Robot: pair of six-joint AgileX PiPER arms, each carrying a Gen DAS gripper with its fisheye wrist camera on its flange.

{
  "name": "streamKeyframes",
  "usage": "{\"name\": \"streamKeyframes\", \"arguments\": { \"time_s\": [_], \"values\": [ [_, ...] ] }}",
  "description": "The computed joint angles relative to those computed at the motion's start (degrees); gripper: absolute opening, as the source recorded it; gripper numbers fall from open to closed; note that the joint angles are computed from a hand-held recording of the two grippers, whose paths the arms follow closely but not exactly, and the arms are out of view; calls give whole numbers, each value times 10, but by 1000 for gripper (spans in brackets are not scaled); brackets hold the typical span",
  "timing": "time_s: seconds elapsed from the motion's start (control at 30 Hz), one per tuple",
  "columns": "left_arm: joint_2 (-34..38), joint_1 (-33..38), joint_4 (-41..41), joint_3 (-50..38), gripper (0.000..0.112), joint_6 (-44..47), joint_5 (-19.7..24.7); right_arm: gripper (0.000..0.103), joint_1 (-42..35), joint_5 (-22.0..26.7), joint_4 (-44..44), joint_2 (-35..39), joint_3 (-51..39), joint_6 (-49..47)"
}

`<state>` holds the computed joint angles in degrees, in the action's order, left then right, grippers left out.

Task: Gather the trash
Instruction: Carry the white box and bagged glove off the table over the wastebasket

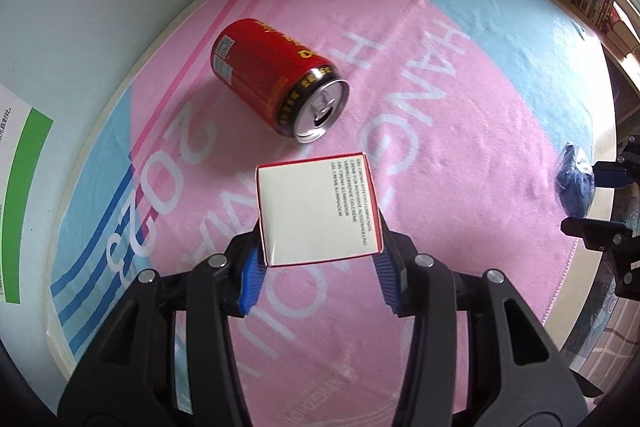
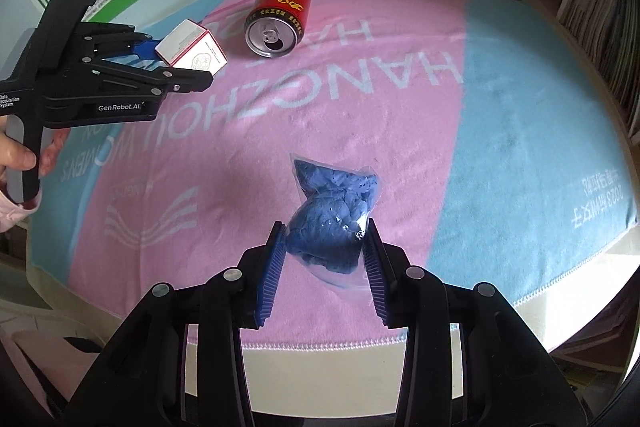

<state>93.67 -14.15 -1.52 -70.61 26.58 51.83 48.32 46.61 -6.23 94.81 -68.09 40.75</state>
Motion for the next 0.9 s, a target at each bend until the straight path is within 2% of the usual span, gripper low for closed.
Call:
{"name": "streamKeyframes", "arguments": {
  "time_s": [0.33, 0.6, 0.8, 0.9],
  "values": [
    [-46, -94, 3, 50, 44, -59, -2, 40, 30, 15, -52, -111, 99, 92],
    [-80, -213, 34, 88, 44, -144, 3, 40, 73, 53, -86, -221, 191, 188],
    [-92, -320, 67, 100, 44, -224, 12, 40, 150, 104, -117, -319, 267, 308],
    [-90, -380, 83, 103, 44, -266, 15, 40, 222, 144, -137, -369, 304, 404]
  ]
}}
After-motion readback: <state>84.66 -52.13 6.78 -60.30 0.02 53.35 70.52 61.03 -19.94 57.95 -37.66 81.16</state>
